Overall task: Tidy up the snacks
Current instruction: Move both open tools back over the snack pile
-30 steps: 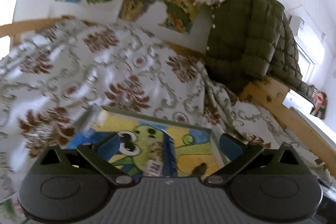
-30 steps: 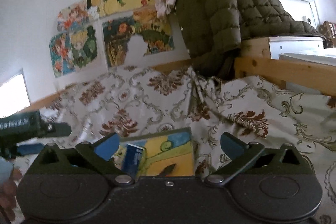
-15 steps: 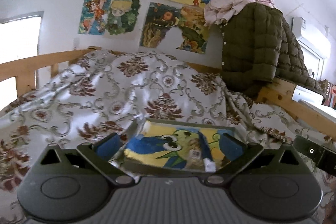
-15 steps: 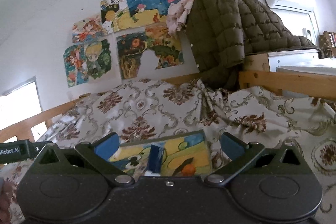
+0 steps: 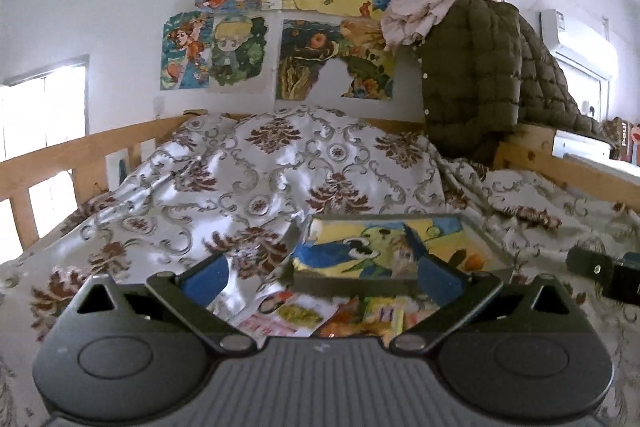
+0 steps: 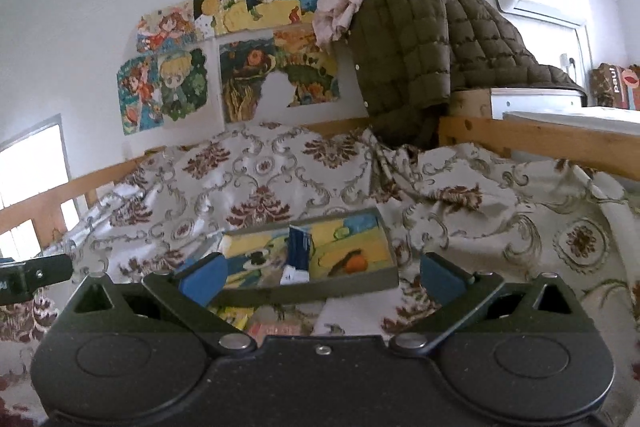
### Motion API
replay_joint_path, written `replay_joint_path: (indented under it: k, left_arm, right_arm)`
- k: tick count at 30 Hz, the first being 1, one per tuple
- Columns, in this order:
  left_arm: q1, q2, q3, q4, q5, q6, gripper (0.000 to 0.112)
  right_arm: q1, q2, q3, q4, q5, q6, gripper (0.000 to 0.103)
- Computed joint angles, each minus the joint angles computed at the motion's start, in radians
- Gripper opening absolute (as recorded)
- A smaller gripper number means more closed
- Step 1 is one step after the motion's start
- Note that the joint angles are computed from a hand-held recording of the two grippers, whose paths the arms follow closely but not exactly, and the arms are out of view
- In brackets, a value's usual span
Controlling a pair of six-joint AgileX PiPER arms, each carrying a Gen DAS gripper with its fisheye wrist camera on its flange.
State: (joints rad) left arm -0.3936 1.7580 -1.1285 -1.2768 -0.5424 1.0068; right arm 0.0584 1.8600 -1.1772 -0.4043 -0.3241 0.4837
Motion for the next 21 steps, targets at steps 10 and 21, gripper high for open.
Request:
replay_joint_path:
  k: [10,21]
  left_arm:
    - [-0.022,-0.075,0.254,0.142,-0.154,-0.161,0.103]
    - [0.058,-0.062,0.293,0.204,-0.083,-0.261,0.103]
  right_arm:
    - [0.071,-0.096,0.196,0.317,-0.004,-0.319,0.102]
    - [0.151,-0.077,0.213,0.251,0.047,-0.379,0.102]
